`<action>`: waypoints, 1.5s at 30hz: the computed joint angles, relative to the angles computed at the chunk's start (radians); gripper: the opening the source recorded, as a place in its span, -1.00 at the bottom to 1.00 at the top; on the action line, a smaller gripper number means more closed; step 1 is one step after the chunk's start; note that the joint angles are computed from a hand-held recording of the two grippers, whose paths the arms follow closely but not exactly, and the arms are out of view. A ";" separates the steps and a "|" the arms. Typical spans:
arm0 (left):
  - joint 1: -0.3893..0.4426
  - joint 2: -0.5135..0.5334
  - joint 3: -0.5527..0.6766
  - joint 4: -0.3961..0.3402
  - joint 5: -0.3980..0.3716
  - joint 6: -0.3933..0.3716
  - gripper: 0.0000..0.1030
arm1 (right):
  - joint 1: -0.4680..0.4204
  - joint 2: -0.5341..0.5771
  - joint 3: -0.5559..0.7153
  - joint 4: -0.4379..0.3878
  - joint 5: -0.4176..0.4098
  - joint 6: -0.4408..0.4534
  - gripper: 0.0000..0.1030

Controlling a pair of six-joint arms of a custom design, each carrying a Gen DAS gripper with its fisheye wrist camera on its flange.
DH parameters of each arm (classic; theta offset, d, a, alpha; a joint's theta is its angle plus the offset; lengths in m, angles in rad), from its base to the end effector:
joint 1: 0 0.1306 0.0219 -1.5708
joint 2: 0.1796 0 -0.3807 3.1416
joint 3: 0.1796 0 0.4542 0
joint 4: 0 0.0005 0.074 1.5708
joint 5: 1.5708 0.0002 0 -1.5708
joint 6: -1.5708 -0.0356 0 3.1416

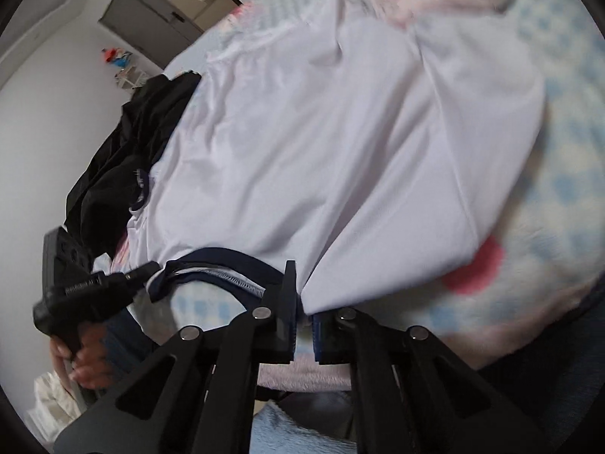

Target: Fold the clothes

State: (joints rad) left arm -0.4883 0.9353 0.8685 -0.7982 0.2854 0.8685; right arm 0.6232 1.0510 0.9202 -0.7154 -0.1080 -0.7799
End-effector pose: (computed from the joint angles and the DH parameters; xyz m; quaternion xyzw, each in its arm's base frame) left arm 0.3284 -0.1864 0.3597 -0.1272 0.9214 -0.3186 0.1826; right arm 0.3371 0.2464 0.3482 0.0540 0.9324 0.2670 0.2378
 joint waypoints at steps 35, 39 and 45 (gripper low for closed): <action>0.261 0.859 1.007 -0.275 -0.184 -0.484 -0.31 | -0.345 0.751 1.007 -0.403 0.056 0.506 -0.42; 0.265 1.018 1.192 -0.324 -0.162 -0.545 -0.22 | -0.400 0.921 1.189 -0.466 -0.065 0.388 -0.42; 0.270 1.108 1.282 -0.329 -0.094 -0.606 -0.20 | -0.417 1.086 1.365 -0.530 -0.191 0.392 -0.18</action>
State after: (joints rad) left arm -0.2181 2.0436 2.1504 -1.1268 0.1910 0.2621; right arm 0.2062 2.1369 2.2855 -1.2449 -0.2987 -0.3875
